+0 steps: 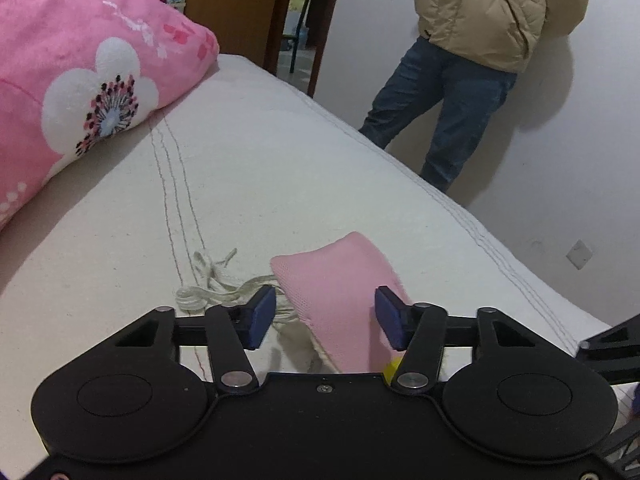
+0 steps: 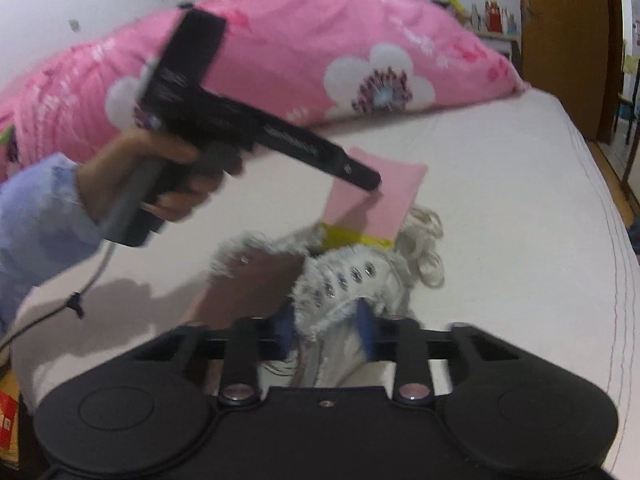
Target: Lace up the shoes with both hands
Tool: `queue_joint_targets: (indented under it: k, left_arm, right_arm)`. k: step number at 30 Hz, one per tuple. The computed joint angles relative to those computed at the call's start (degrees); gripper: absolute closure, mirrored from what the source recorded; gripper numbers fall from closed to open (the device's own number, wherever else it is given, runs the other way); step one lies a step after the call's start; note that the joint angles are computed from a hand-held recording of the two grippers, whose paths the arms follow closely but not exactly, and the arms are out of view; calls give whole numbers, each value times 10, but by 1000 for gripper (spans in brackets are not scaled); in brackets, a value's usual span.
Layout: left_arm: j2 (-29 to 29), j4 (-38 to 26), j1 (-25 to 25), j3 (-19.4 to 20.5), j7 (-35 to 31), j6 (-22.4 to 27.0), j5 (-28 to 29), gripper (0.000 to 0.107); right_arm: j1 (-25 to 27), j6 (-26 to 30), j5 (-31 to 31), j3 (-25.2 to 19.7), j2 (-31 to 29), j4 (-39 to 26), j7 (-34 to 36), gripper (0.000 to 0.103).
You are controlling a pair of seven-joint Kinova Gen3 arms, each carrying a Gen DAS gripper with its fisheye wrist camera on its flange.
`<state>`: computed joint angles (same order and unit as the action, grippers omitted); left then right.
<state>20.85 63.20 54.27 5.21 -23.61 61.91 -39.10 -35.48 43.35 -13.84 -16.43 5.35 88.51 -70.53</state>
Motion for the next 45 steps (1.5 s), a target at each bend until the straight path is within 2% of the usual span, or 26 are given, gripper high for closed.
queue_joint_targets:
  k: [3,4,6,8,9,10,12,14,17,21,25,29,33,35,37,38,40,45]
  left_arm:
    - [7,1,7,8,27,4,-33,62]
    - [4,12,9,5,48,-8,-42,62]
    - [-10,49,21,-16,95,-53,-55,62]
    - [-22,68,13,-18,119,-81,-47,62]
    - [-22,68,2,-7,117,-81,-44,66]
    - [-18,62,-16,14,105,-72,-42,70]
    - [-16,52,-34,30,66,-68,-19,86]
    - [-25,69,-46,33,50,-101,-3,96]
    - [-31,84,-40,21,54,-132,-7,100]
    - [-22,66,-18,11,16,-119,-23,101]
    - [-33,85,-4,-1,-21,-156,-19,101]
    - [-42,97,-4,4,-58,-175,-5,101]
    - [-61,138,-20,16,-91,-232,12,101]
    - [-70,158,-3,-11,-104,-263,30,101]
    - [-77,175,-10,-16,-143,-294,65,101]
    - [-80,180,-24,-4,-166,-302,81,101]
    - [-78,178,-65,44,-213,-297,94,101]
    - [-56,135,-146,163,-329,-224,96,101]
  right_arm:
    - [-21,-17,65,-7,-6,8,-61,82]
    - [-43,-29,81,10,-11,18,-85,84]
    - [-55,-43,106,13,-17,28,-126,86]
    - [-42,-59,101,6,-23,43,-156,89]
    - [-29,-65,84,2,-24,47,-159,89]
    - [-20,-70,61,4,-25,52,-154,90]
    - [-6,-74,23,4,-24,58,-140,91]
    - [8,-81,-16,8,-27,67,-134,93]
    - [12,-97,-23,7,-30,81,-144,94]
    - [9,-99,-10,5,-31,83,-171,94]
    - [11,-101,-19,5,-26,82,-174,94]
    - [14,-107,-30,5,-26,86,-169,94]
    - [17,-106,-35,5,-28,87,-165,94]
    - [18,-106,-38,6,-28,88,-166,94]
    - [18,-103,-33,7,-29,88,-172,94]
    - [18,-102,-28,7,-29,88,-178,94]
    - [18,-100,-27,8,-28,88,-185,94]
    - [25,-98,-41,11,-23,90,-198,94]
